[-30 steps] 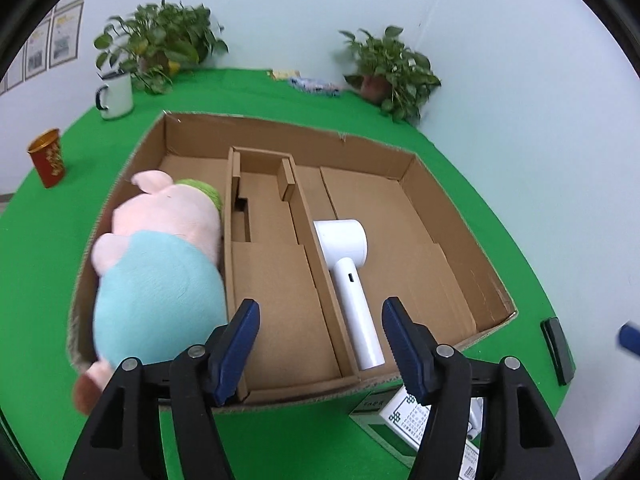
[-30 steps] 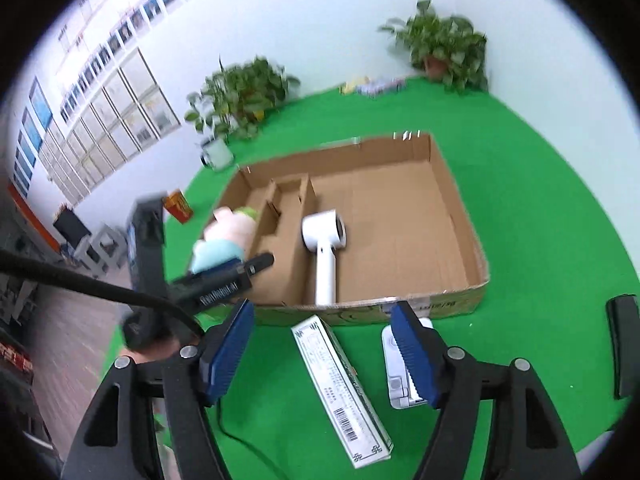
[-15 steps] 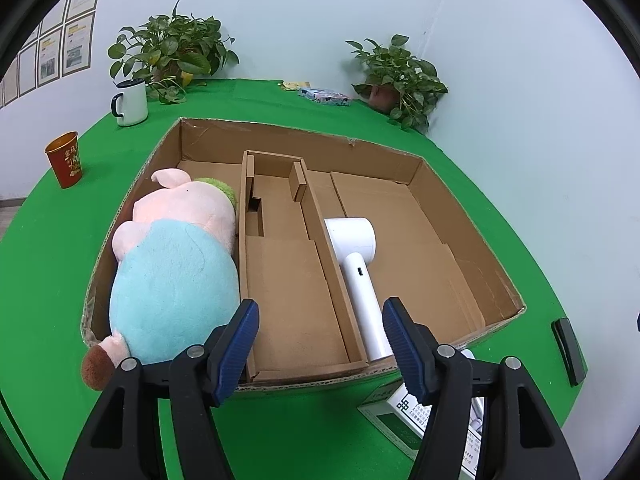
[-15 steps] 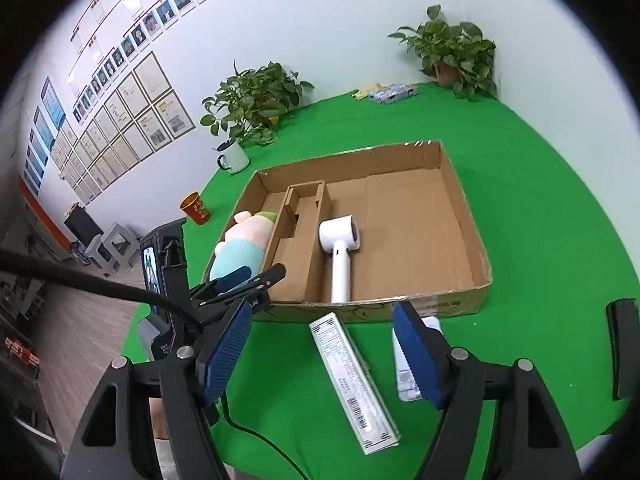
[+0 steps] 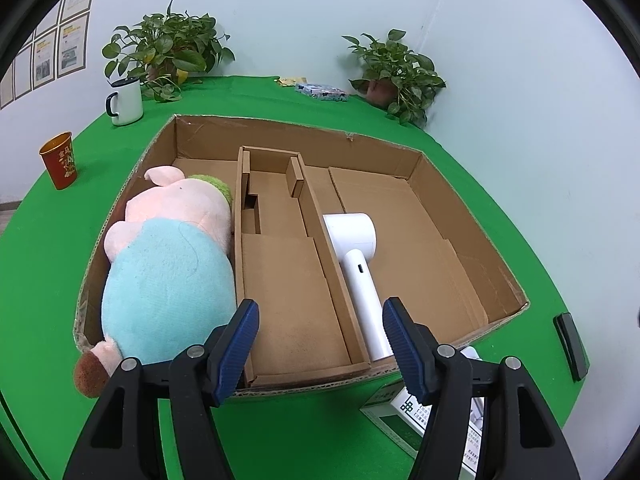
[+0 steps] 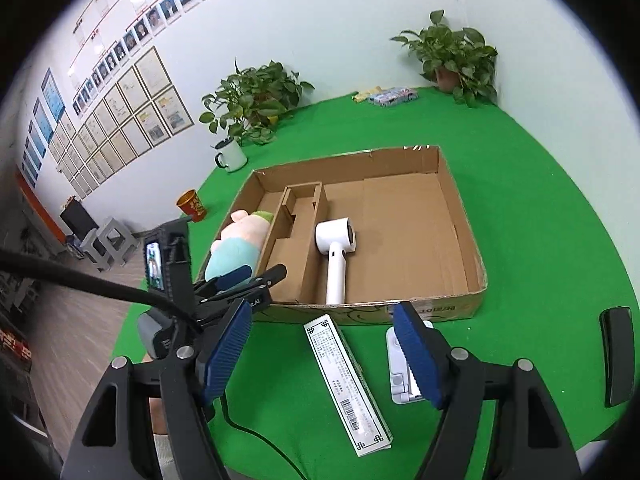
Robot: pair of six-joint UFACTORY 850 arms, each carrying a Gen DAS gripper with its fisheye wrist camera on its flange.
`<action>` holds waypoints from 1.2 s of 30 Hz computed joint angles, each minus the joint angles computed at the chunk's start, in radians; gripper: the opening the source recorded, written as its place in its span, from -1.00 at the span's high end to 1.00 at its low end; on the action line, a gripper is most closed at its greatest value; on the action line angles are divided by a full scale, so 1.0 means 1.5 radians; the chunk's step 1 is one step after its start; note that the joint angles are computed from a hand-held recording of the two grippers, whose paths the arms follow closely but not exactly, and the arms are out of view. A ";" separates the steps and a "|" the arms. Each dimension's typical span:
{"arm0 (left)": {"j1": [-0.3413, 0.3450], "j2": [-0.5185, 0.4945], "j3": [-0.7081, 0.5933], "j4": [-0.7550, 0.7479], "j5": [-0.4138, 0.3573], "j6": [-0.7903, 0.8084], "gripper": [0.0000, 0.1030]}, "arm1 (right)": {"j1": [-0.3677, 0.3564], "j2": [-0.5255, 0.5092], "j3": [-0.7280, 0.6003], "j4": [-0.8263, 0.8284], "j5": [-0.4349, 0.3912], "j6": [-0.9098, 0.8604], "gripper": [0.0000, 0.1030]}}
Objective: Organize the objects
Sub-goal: 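Open the left gripper and withdraw from the hair dryer, then move the right gripper to the white-and-green product box and grasp it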
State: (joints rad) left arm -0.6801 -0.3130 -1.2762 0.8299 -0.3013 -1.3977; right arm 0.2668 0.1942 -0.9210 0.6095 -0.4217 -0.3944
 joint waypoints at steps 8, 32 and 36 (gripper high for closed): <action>0.006 0.014 0.032 0.034 0.018 -0.052 -0.21 | -0.016 -0.167 -0.074 0.072 -0.025 -0.101 -0.50; 0.005 0.064 0.113 0.251 0.075 -0.294 -0.21 | 0.019 -0.381 -0.236 0.020 -0.090 -0.021 0.32; -0.015 0.091 0.133 0.354 0.029 -0.395 -0.32 | 0.002 -0.272 -0.132 0.125 -0.030 -0.127 -0.43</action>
State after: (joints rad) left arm -0.7030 -0.1763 -1.0770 1.3610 -0.2573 -1.9899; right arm 0.2701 -0.2142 -1.1184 0.7967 -0.4670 -0.5845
